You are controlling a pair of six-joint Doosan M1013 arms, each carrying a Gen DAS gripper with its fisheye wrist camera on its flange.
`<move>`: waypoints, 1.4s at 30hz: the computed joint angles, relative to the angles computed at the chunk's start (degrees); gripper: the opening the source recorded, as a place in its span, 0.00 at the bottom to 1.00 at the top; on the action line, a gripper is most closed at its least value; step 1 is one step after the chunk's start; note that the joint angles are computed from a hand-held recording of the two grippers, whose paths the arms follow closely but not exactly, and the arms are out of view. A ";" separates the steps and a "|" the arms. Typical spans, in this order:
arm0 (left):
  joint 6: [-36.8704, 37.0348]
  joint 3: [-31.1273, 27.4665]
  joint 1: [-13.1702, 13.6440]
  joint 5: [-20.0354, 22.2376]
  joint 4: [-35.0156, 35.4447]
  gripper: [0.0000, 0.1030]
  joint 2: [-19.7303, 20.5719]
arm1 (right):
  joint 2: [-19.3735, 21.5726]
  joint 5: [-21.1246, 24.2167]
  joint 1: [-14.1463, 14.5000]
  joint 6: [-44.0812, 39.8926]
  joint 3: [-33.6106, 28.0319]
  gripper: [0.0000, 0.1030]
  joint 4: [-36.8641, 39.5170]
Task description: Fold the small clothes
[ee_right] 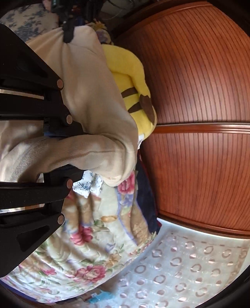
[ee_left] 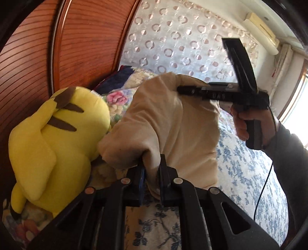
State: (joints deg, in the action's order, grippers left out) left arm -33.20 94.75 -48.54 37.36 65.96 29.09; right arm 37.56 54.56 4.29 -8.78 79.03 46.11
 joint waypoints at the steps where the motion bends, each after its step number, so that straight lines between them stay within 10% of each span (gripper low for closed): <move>1: 0.78 -0.12 -0.11 0.26 -1.01 0.09 0.04 | -0.15 -1.47 0.11 1.19 0.34 0.30 0.07; 9: 8.30 -0.82 -1.51 5.59 -3.85 0.25 -0.13 | -2.19 -6.07 -2.93 4.35 2.55 0.42 7.64; 15: 10.30 -0.74 -3.41 9.87 -0.96 0.59 -1.64 | -5.88 -6.31 -6.21 1.21 8.47 0.42 13.21; 27: 15.10 -6.62 -8.43 12.68 4.70 0.65 -0.59 | -17.32 -4.67 -19.27 -6.95 24.28 0.42 24.94; 42: 21.12 -15.78 -13.68 15.77 7.96 0.66 2.66 | -28.09 -3.82 -35.03 -17.23 36.38 0.79 41.01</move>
